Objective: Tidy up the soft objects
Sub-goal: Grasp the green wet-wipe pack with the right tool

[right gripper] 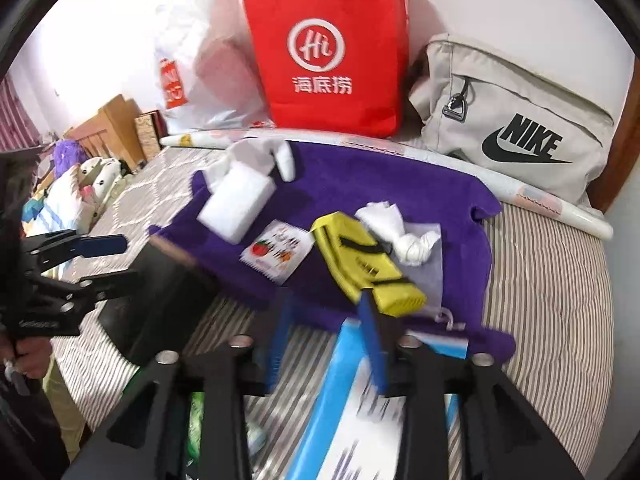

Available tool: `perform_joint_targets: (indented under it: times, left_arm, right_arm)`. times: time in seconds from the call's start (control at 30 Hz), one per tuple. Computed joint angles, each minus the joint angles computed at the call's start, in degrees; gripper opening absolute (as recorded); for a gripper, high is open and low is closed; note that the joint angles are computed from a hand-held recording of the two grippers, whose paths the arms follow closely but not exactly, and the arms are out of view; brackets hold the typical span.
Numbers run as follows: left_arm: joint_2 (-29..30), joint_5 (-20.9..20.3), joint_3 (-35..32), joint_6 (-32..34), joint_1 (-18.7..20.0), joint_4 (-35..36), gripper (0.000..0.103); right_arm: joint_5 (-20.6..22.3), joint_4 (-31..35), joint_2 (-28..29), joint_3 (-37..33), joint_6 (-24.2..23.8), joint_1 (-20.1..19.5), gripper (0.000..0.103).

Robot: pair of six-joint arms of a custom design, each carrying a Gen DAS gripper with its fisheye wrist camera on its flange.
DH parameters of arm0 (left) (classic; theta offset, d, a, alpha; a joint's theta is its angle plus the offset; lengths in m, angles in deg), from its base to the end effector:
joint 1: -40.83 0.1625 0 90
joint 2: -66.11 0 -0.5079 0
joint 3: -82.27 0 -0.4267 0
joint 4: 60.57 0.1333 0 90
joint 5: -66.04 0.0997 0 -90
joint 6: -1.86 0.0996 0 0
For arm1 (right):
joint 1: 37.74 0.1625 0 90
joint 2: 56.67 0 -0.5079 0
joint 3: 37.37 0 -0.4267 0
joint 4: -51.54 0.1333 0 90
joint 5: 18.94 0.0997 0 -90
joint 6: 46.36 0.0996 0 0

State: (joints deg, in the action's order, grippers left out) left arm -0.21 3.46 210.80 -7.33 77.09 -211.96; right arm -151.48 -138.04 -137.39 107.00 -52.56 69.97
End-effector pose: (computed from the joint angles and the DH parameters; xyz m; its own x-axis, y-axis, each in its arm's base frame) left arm -0.2983 -0.4410 0.1603 -0.6418 0.6160 -0.4568 0.7129 0.6987 -0.0594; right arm 0.1830 -0.3563 0.2805 -0.7912 0.0696 0.6076 -0.3337 0.7835 -0.5242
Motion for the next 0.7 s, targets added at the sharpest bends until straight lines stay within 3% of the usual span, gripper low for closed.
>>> perform_joint_targets:
  times: [0.1, 0.23, 0.5, 0.7]
  left_arm:
    - [-1.66, -0.3, 1.61, -0.75, -0.16, -0.05, 0.067]
    - [-3.8, -0.45, 3.75, -1.42, -0.43, -0.57, 0.067]
    - [-7.69, -1.45, 6.7, -1.32, -0.48, -1.0, 0.067]
    - [-10.34, -0.76, 8.6, -0.53, 0.0, -0.81, 0.067]
  right_arm:
    - [-0.41, -0.62, 0.67, 1.82, 1.05, 2.88, 0.049]
    - [-0.27, -1.5, 3.17, 4.02, 3.04, 6.27, 0.068]
    - [0.95, -4.94, 10.08, 6.13, 5.65, 8.22, 0.07]
    - [-2.53, -5.91, 15.36, 5.67, 7.0, 7.52, 0.072]
